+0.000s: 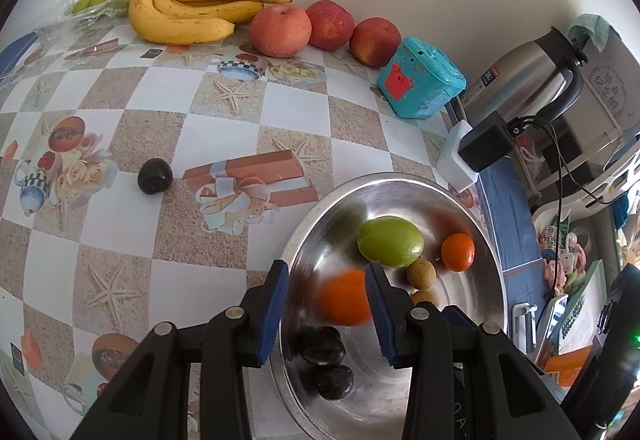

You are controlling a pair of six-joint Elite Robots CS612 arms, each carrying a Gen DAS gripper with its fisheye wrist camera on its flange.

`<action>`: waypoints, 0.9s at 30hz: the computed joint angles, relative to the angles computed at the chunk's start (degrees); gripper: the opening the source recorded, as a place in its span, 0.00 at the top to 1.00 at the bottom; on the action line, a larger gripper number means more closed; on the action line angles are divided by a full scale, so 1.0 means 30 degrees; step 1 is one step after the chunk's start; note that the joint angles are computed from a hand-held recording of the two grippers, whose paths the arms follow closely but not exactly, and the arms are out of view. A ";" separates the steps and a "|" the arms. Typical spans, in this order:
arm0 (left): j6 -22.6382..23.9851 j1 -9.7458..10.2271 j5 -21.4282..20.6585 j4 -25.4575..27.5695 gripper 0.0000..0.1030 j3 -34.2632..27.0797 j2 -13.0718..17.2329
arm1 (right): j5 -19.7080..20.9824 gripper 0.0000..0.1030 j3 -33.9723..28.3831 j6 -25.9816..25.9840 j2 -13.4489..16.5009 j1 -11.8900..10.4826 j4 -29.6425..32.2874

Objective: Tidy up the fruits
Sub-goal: 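Open the left gripper to drop the orange while the right releases the kiwi, then move both grippers back from the bowl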

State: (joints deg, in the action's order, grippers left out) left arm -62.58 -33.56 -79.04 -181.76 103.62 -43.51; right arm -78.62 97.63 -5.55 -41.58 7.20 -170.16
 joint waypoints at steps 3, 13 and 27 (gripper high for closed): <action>-0.0026 0.0003 -0.0015 0.0044 0.57 0.0012 -0.0020 | -0.0047 0.72 0.0026 0.0012 -0.0020 -0.0003 -0.0080; -0.0366 0.0020 0.0262 0.0602 0.57 0.0220 -0.0334 | -0.0121 0.69 0.0119 0.0377 -0.0185 -0.0081 -0.0194; -0.1619 -0.0043 0.1219 0.4739 0.53 0.0726 -0.1469 | -0.0495 0.69 0.0427 0.0062 -0.0730 0.0082 0.0219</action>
